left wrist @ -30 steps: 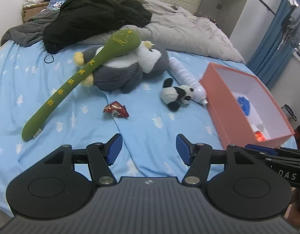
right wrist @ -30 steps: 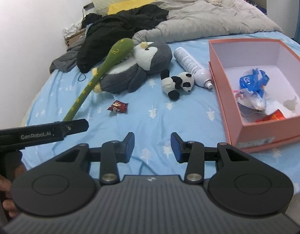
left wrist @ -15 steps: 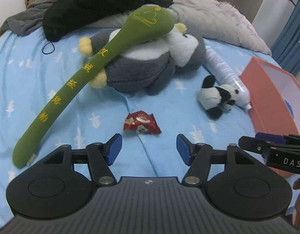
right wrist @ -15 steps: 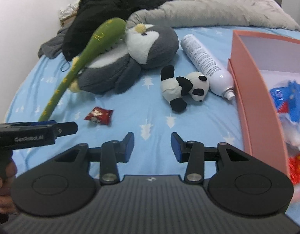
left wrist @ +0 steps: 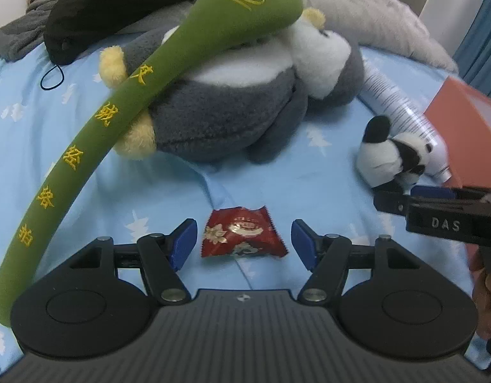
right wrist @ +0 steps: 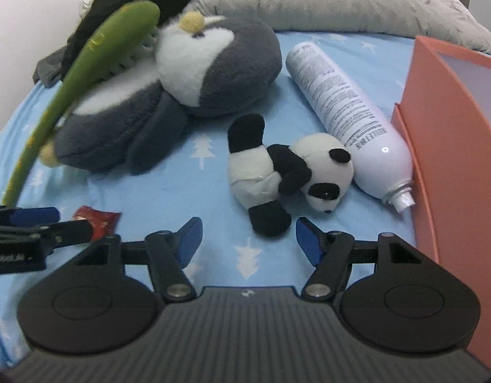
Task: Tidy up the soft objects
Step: 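Grasp the red-brown candy packet with the left tool while the right tool grasps the panda plush, then carry the candy packet with the left tool while the right tool carries the panda over the box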
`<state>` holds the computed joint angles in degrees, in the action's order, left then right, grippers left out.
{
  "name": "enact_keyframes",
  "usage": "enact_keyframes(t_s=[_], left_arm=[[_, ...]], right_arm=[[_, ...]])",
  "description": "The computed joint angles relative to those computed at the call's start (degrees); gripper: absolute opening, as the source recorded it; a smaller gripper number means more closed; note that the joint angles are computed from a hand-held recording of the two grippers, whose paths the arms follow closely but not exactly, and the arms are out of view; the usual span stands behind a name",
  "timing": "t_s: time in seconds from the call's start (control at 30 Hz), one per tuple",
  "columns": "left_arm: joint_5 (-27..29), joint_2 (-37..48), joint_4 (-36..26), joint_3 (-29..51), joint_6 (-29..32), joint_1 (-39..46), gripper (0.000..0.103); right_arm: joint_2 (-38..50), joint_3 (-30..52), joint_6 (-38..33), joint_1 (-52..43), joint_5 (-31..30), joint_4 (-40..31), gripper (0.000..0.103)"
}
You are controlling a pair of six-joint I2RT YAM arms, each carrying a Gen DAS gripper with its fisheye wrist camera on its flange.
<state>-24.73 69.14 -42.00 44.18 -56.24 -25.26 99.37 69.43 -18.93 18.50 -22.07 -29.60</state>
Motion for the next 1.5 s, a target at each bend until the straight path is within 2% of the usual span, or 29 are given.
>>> enact_keyframes(t_s=[0.13, 0.27, 0.3, 0.33, 0.37, 0.63, 0.93, 1.3, 1.5], left_arm=[[1.42, 1.69, 1.37, -0.21, 1.01, 0.86, 0.069], [1.70, 3.25, 1.83, -0.12, 1.47, 0.46, 0.059], [1.30, 3.00, 1.82, -0.18, 0.85, 0.17, 0.053], [0.84, 2.95, 1.22, 0.14, 0.11, -0.18, 0.052], [0.38, 2.88, 0.50, 0.56, -0.43, -0.81, 0.052], [-3.34, 0.73, -5.42, 3.77, -5.05, -6.55, 0.048], [-9.06, 0.49, -18.49, 11.10, -19.70, -19.95, 0.048], [-14.03, 5.45, -34.27, 20.97, -42.10, -40.35, 0.048], [-17.05, 10.44, -44.42, 28.30, -55.89, -51.22, 0.048]], right_arm=[[2.53, -0.23, -0.63, 1.74, 3.10, 3.41, 0.061], [4.52, 0.37, -1.04, 1.87, 2.78, 4.13, 0.055], [4.40, -0.08, -1.39, 2.02, 3.13, 4.92, 0.051], [4.01, -0.75, -1.62, 2.36, 4.20, 6.01, 0.039], [3.58, -1.32, -1.69, 2.58, 5.35, 6.92, 0.033], [-1.71, -3.52, -2.02, 0.64, 3.25, 4.22, 0.029], [-13.27, -9.68, -6.32, -3.52, 0.98, -2.16, 0.027], [-29.73, -13.58, -11.50, -12.10, -4.84, -14.95, 0.026], [-37.55, -13.98, -16.90, -18.19, -8.72, -22.74, 0.026]])
